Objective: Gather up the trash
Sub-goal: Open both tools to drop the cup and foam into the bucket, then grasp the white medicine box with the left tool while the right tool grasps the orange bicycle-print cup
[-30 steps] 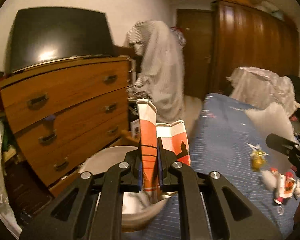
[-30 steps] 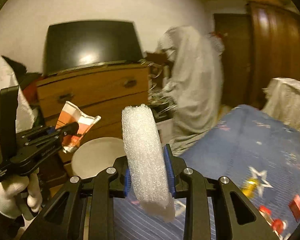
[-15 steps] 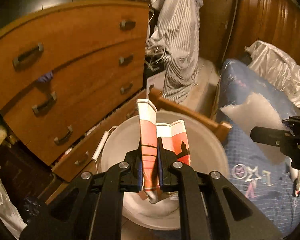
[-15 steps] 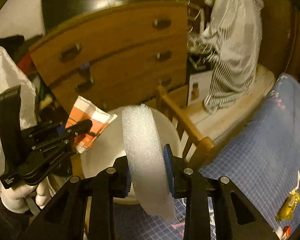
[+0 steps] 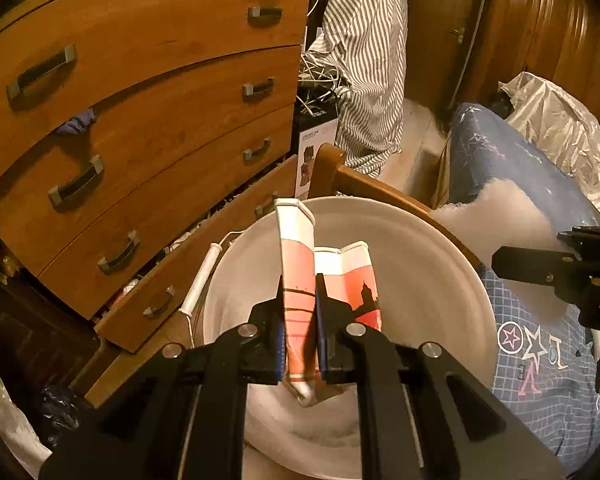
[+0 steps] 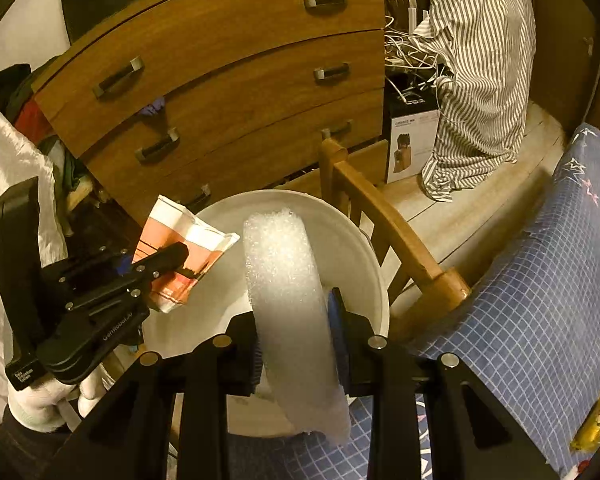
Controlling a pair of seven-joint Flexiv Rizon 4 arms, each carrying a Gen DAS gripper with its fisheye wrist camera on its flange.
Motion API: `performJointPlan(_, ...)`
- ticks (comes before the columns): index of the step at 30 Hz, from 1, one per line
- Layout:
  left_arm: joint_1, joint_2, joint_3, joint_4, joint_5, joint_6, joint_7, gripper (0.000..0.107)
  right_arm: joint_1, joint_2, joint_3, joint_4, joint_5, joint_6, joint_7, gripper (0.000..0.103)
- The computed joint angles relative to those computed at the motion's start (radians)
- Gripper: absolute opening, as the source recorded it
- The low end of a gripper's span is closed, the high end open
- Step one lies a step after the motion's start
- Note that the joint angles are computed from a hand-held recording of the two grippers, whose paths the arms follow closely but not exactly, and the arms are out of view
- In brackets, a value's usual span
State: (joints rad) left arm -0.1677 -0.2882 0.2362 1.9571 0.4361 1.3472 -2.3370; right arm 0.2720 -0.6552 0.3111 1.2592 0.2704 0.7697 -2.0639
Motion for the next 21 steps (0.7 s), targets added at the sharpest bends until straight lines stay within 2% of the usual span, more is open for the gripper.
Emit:
performJointPlan(1, 0.002, -0.001, -0.002, -0.001, -0.002, -0.001, 0.003, 0.010, -0.003, -0.003, 0.004, -0.006, 0.006, -0.005, -0.001, 0.030)
performJointPlan(3, 0.000, 0.000, 0.001, -0.003, 0.002, -0.004, 0.001, 0.020, -0.012, -0.005, 0.012, -0.014, 0.025, -0.004, -0.005, 0.035)
performJointPlan(4, -0.010, 0.001, 0.011, -0.008, 0.017, -0.010, -0.014, 0.036, -0.024, -0.009, 0.025, -0.027, 0.048, -0.012, -0.011, 0.040)
performJointPlan(5, -0.019, 0.003, 0.021, -0.012, 0.035, -0.011, -0.033, 0.046, -0.030, -0.009, 0.031, -0.033, 0.063, -0.015, -0.015, 0.050)
performJointPlan(12, -0.030, 0.021, 0.030, -0.034, 0.120, -0.038, -0.112, 0.050, -0.065, 0.015, 0.043, -0.038, 0.138, -0.015, -0.060, 0.053)
performJointPlan(15, -0.035, 0.038, 0.019, -0.039, 0.158, -0.046, -0.148, 0.050, -0.114, 0.053, 0.062, -0.011, 0.207, -0.018, -0.106, 0.053)
performJointPlan(18, -0.044, 0.056, -0.002, -0.037, 0.196, -0.037, -0.190, 0.050, -0.199, 0.117, 0.081, 0.065, 0.321, -0.015, -0.188, 0.053)
performJointPlan(21, -0.063, 0.051, -0.043, -0.049, 0.219, -0.022, -0.199, 0.050, -0.318, 0.221, 0.086, 0.211, 0.478, 0.029, -0.343, 0.053)
